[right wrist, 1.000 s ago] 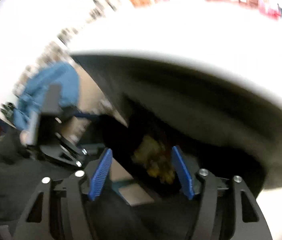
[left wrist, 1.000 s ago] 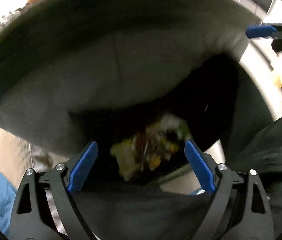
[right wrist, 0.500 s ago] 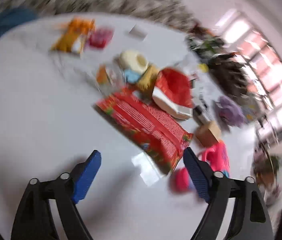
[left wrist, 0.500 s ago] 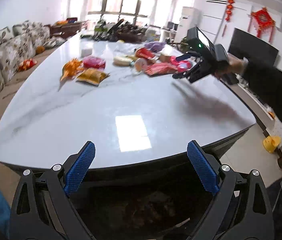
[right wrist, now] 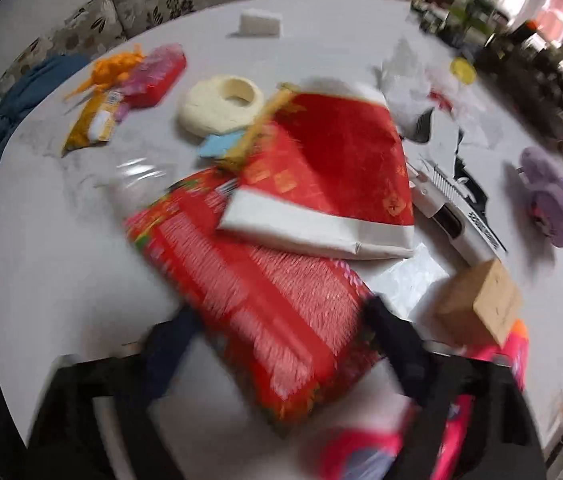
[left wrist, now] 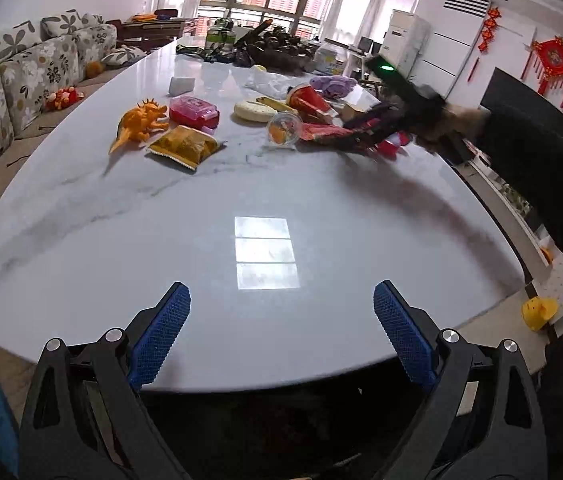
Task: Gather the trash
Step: 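Grasp the red snack bag with the right tool, then grasp the yellow snack packet with the left tool while the right tool holds the bag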
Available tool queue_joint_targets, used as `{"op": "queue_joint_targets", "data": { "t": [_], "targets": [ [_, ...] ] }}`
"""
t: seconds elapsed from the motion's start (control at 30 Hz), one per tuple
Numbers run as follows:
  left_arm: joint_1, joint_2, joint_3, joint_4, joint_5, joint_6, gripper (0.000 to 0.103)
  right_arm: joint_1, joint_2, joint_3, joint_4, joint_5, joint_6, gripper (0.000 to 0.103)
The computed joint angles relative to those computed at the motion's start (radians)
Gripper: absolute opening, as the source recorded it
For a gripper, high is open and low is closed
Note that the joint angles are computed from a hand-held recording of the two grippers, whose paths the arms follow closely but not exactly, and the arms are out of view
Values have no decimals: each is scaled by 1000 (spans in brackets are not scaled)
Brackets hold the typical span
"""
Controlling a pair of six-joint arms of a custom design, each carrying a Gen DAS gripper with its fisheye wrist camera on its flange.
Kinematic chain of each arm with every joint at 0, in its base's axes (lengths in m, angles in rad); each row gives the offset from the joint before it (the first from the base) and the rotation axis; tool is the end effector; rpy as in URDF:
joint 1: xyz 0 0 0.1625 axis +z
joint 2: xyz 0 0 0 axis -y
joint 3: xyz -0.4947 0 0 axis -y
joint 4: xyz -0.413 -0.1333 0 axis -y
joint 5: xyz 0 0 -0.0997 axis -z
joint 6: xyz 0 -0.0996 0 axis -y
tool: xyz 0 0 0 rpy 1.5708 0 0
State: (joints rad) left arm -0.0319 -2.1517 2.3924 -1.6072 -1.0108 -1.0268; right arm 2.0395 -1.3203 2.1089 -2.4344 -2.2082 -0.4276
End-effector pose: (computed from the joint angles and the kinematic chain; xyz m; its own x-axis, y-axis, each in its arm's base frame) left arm -0.2160 -0.1794 0.3747 -0.7677 0.4632 -0.4428 0.6218 0.7055 -0.3401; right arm 0.3006 -0.4297 0.2764 -0.4840 -0.6631 0.5711 -0.7156 0.6755 0.1779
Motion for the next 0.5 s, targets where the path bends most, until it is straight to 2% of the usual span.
{"op": "queue_joint_targets", "data": {
  "t": [0.07,0.17,0.2,0.23,0.27,0.4,0.5],
  "targets": [
    [73,46,2,-79,21,87,91,48,-24,50,-1,-36,86,45],
    [184,145,-8,-174,66,196,91,73,-62,126,-75,-58,168,36],
    [223,178,-13,-219,78,232,91,71,-69,142,-117,-57,183,22],
    [265,217,-20,-273,88,277,91,75,-89,162,-163,-54,234,17],
    [294,254,-31,-300,109,308,91,69,-100,167,-184,-36,270,16],
    [380,358,-57,-397,176,455,91,51,-148,194,-197,35,320,16],
    [439,412,-80,-438,170,569,91,49,-193,217,-195,112,356,16]
  ]
}}
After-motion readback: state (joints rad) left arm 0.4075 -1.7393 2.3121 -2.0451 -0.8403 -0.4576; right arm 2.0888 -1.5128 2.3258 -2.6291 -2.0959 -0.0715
